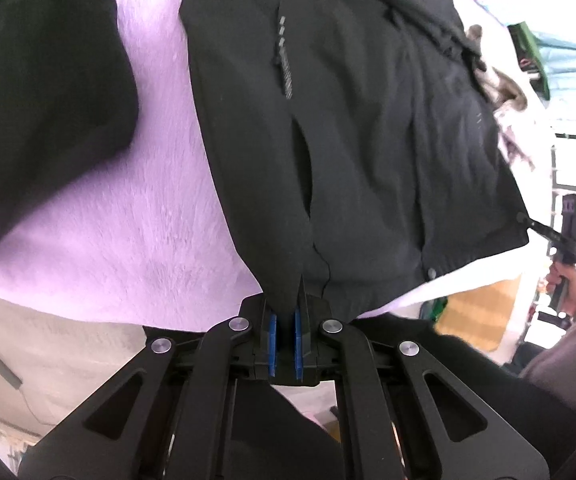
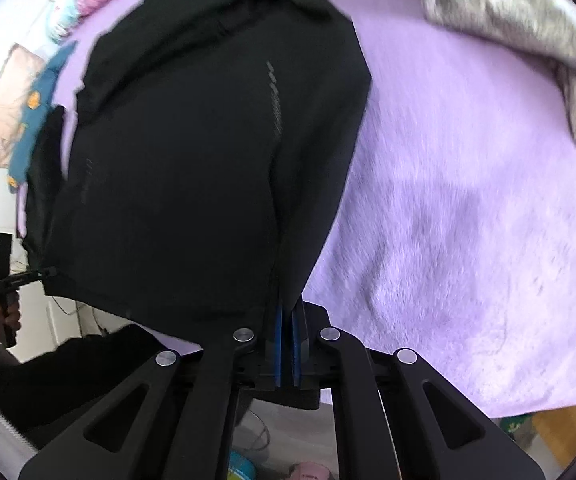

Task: Fold large clothes
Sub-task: 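Lift the hem with both tools and fold it over toward the collar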

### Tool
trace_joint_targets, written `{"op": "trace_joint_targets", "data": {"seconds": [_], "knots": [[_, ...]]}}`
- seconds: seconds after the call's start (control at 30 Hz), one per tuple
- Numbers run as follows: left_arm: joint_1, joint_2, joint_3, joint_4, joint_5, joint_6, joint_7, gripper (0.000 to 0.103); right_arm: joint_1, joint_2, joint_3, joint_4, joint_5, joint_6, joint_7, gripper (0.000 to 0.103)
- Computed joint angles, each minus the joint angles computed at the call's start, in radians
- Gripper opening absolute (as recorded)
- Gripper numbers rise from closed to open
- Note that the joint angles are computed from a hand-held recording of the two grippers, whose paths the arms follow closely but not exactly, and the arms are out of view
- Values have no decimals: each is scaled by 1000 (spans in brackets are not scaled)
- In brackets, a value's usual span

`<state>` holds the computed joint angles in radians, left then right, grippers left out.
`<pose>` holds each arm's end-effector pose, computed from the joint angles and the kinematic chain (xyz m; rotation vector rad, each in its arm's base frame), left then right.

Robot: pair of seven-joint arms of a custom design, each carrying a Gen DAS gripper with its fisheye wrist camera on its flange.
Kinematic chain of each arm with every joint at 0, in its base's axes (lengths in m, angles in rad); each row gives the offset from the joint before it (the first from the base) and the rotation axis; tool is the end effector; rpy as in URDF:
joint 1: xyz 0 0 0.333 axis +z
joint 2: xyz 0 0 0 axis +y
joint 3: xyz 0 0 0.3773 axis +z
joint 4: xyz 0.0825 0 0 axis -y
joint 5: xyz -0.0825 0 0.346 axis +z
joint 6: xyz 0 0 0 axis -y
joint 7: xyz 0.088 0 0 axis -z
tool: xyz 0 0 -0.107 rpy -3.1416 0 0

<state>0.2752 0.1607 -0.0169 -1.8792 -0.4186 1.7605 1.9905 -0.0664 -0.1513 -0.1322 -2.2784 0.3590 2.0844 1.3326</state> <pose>0.5372 0.1053 0.4892 1.8881 -1.9319 0.3331 0.4415 -0.0736 0.4976 -1.8807 2.1719 0.3112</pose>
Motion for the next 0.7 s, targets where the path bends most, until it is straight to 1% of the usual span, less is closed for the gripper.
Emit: {"op": "trace_joint_targets", "data": {"seconds": [0.07, 0.1, 0.13, 0.2, 0.3, 0.37, 0.4, 0.43, 0.57, 0.63, 0.7], "knots": [[13, 15, 5, 47, -24, -29, -6, 5, 4, -13, 2, 12, 20, 10, -2, 4], [15, 16, 4, 56, -41, -36, -20, 5, 9, -29, 11, -12, 28, 35, 0, 4], [23, 28, 7, 83, -62, -55, -42, 5, 15, -32, 11, -1, 29, 34, 5, 4], [39, 49, 10, 130, -93, -84, -72, 5, 22, -22, 4, 58, 42, 6, -3, 4], [55, 84, 3, 215, -106, -119, -102, 5, 24, -11, -3, 107, 78, -5, -24, 4], [63, 107, -6, 282, -108, -148, -106, 5, 11, 23, -26, 200, 102, -56, -49, 4], [66, 119, -11, 313, -109, -162, -106, 5, 8, 33, -25, 229, 118, -61, -58, 4], [69, 130, -16, 351, -113, -179, -111, 5, -2, 29, -32, 253, 122, -86, -71, 4], [92, 180, -34, 468, -156, -234, -146, 5, 4, 64, -11, 336, 165, -81, -73, 4], [107, 201, -41, 505, -212, -234, -204, 5, 6, 94, -4, 404, 185, -92, -76, 4], [121, 240, -52, 583, -241, -239, -249, 4, 2, 122, 0, 462, 219, -94, -89, 4]]}}
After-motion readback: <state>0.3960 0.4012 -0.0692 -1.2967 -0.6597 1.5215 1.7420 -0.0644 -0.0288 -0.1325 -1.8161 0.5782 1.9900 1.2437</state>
